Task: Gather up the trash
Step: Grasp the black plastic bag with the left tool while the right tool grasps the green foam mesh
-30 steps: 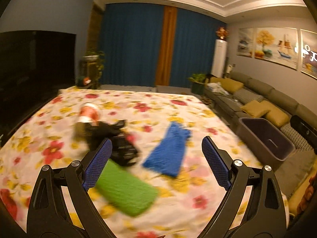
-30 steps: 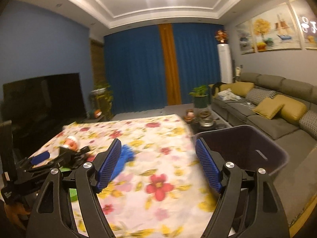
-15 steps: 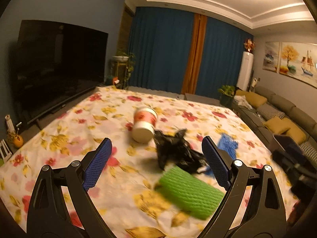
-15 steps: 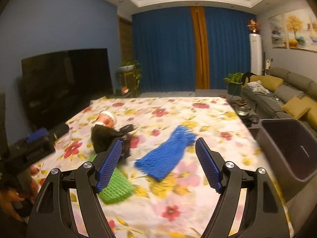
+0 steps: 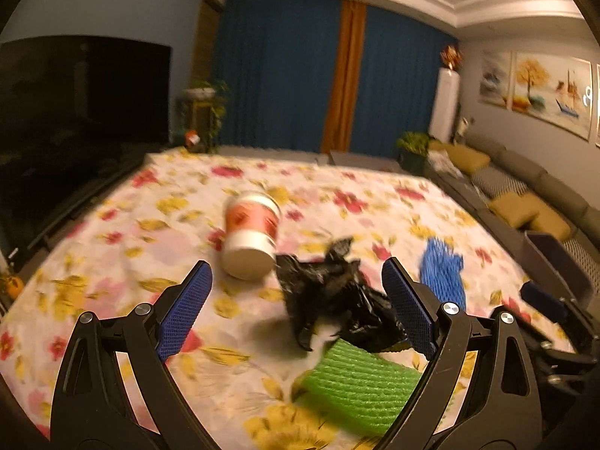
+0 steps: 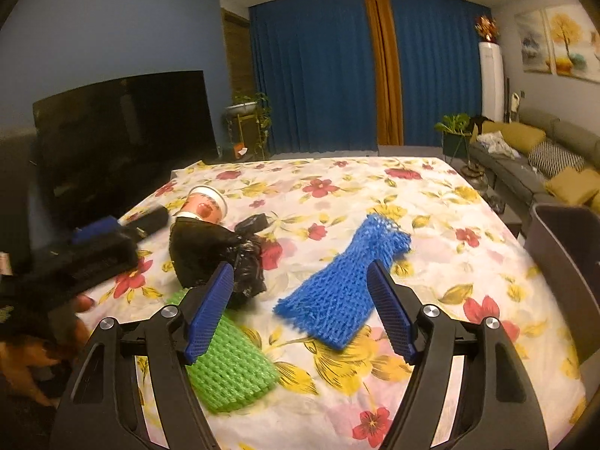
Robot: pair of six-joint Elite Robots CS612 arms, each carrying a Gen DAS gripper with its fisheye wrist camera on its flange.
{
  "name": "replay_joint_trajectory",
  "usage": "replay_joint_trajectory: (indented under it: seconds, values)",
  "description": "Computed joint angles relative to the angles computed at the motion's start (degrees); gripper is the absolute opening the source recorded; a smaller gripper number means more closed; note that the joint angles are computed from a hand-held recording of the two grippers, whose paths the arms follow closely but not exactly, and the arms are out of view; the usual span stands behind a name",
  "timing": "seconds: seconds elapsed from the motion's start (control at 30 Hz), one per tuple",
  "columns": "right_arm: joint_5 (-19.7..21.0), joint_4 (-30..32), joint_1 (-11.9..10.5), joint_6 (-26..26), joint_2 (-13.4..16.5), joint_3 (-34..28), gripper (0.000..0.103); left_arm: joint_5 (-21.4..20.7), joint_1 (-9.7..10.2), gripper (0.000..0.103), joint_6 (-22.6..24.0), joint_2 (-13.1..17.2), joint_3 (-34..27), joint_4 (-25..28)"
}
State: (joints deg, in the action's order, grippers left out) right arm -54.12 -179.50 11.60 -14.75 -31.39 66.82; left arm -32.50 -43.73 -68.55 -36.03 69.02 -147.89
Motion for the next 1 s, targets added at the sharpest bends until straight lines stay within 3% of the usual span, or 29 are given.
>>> replay_joint_trajectory:
  seconds: [0.1,0.2,0.3,0.37,0.43,0.5,0.7,0.73,0.83,1.0]
  values:
    - [0.09,0.62,-0.15,-0.76,-0.20,0.33,0.073,-3.87,0.97,0.081,1.93,0.70,-0.76,-1.58]
    - [0.96,2.47,-0.17,-3.29,-0.54,0.94,0.073,-7.16,1.66,0.063,3.11,1.09,-1.19,-2.24]
    - [1.21,3.94,0.05,-5.70,-0.80,1.52,0.073,-10.35,2.04,0.037,5.14,1.47,-1.21,-4.40]
    - [1.49,5.49,0.19,-7.10,-0.90,1.59,0.073,-11.39,2.14,0.012,6.41,1.67,-1.31,-5.20]
    - [1.45,6.98,0.36,-8.24,-0.95,1.60,0.073,-11.20,2.03,0.001,7.30,1.67,-1.03,-6.71]
    - [1.40,9.18,0.56,-9.82,-1.01,1.46,0.073,-10.28,1.74,0.000,8.57,1.56,-0.38,-9.34]
    - [1.35,15.94,1.41,-15.77,-1.46,1.00,0.073,0.07,-0.18,0.000,7.80,0.32,2.69,-16.98]
    - [1.23,16.69,1.56,-16.41,-1.48,0.87,0.073,3.52,-0.68,0.000,6.00,-0.12,3.44,-16.26]
    - [0.74,20.58,2.15,-19.56,-1.53,0.25,0.073,8.74,-1.43,0.000,1.60,-1.16,4.77,-13.02]
    - [0.18,24.83,2.91,-24.24,-1.65,-0.19,0.066,10.29,-1.59,0.000,-3.62,-2.46,6.32,-9.42]
